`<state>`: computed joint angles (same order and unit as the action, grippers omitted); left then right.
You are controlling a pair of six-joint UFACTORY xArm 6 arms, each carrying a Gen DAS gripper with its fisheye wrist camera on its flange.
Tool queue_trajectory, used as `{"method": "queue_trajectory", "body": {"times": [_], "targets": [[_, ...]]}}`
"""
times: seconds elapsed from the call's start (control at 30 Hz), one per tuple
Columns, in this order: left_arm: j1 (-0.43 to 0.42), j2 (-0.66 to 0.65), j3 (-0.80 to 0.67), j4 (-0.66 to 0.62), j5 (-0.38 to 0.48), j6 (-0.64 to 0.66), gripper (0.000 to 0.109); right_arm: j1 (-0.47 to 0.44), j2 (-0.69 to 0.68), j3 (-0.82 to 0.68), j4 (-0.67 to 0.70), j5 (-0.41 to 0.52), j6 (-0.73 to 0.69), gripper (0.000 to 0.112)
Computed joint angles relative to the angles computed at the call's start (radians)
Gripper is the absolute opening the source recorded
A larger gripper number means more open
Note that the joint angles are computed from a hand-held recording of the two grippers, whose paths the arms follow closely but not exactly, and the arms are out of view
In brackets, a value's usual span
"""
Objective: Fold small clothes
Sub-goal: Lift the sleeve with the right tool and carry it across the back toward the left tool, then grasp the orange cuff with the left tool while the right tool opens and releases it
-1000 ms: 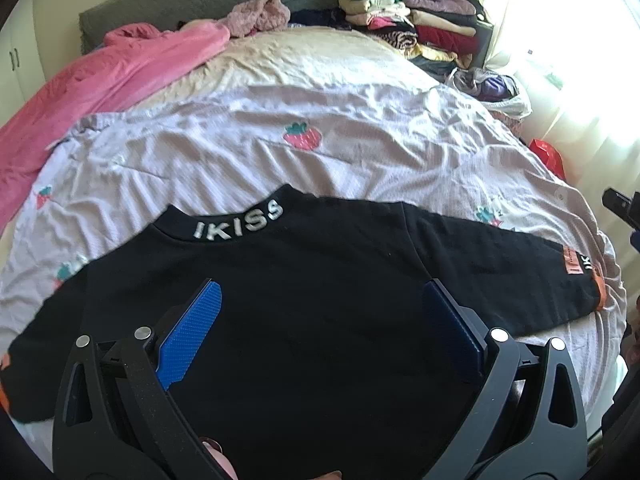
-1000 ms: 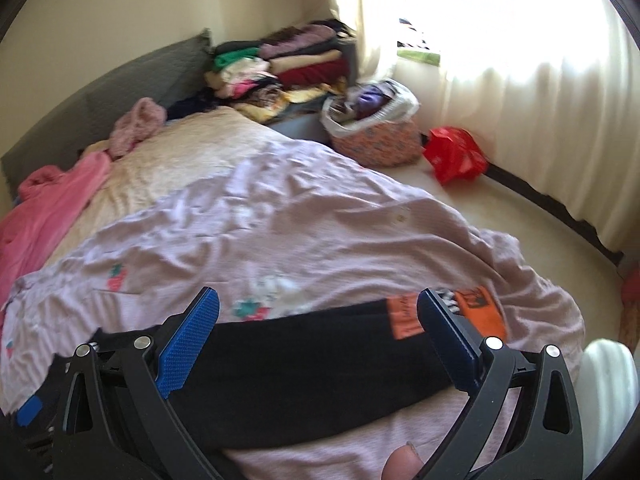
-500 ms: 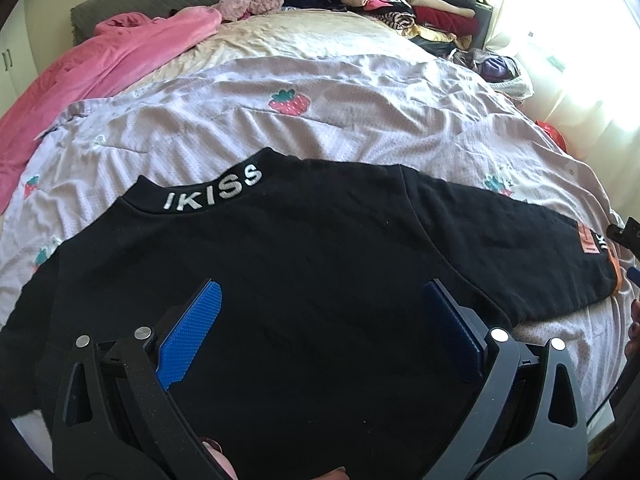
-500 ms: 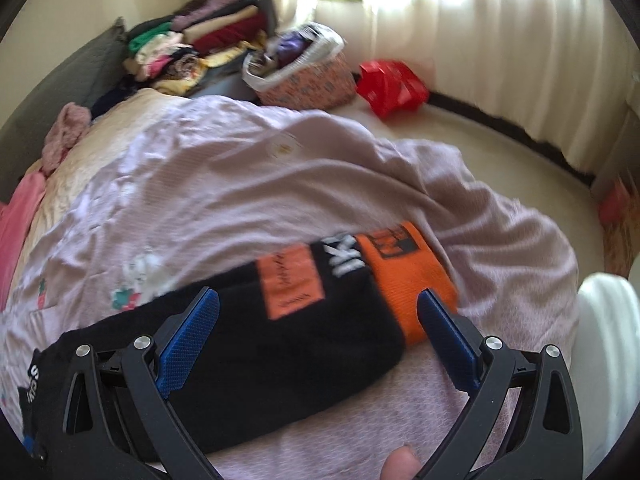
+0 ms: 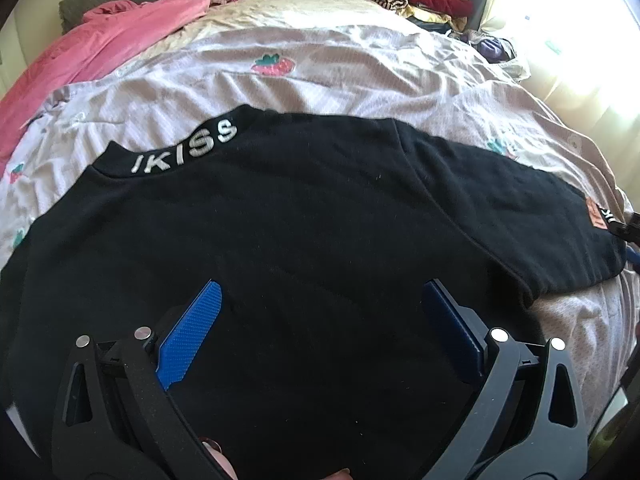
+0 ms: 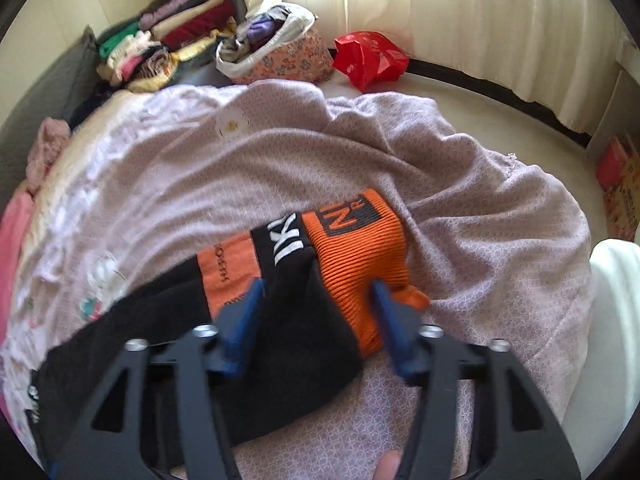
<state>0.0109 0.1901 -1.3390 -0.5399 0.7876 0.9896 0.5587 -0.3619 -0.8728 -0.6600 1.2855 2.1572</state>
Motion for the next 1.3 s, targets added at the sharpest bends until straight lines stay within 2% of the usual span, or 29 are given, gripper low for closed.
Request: {"method": "queue_trajectory", "body": {"times": [0.03, 0.23, 0.37, 0.5, 0.63, 0.7, 0.8, 0.87, 0.97, 1.03, 1.17, 1.23, 1.3], "targets": [[0.002, 0.003, -0.001, 0.002, 0.006, -0.002, 0.094, 0.004, -0.022, 0.020, -0.019, -0.027, 0.018, 0.013], [0.022, 0.016, -0.028, -0.019, 0.035, -0.003, 0.094, 0.050, -0.005, -0.030, -0.137, -0.035, -0.002, 0.011], [0.045, 0.035, -0.073, -0.039, 0.070, -0.015, 0.094, 0.077, 0.041, -0.095, -0.243, -0.095, -0.046, 0.011], [0.073, 0.066, -0.135, -0.056, 0.113, -0.041, 0.094, 0.081, 0.110, -0.173, -0.337, -0.233, -0.110, 0.011], [0.109, 0.118, -0.231, -0.059, 0.214, -0.087, 0.094, 0.066, 0.210, -0.269, -0.397, -0.412, -0.184, 0.011], [0.122, 0.138, -0.265, -0.063, 0.232, -0.103, 0.094, 0.052, 0.261, -0.312, -0.408, -0.507, -0.205, 0.011], [0.145, 0.182, -0.335, -0.065, 0.287, -0.155, 0.094, 0.049, 0.349, -0.390, -0.383, -0.603, -0.281, 0.011], [0.174, 0.227, -0.405, -0.106, 0.344, -0.184, 0.094, 0.057, 0.404, -0.445, -0.364, -0.625, -0.328, 0.011], [0.197, 0.271, -0.477, -0.121, 0.372, -0.230, 0.094, 0.056, 0.478, -0.514, -0.323, -0.678, -0.409, 0.011], [0.213, 0.307, -0.539, -0.139, 0.410, -0.262, 0.094, 0.062, 0.521, -0.561, -0.297, -0.684, -0.469, 0.016], [0.230, 0.331, -0.588, -0.170, 0.449, -0.275, 0.094, 0.064, 0.552, -0.588, -0.302, -0.739, -0.499, 0.021], [0.233, 0.333, -0.591, -0.182, 0.467, -0.271, 0.094, 0.074, 0.548, -0.592, -0.332, -0.712, -0.483, 0.026], [0.234, 0.333, -0.590, -0.189, 0.494, -0.264, 0.094, 0.075, 0.518, -0.569, -0.350, -0.669, -0.453, 0.027]]}}
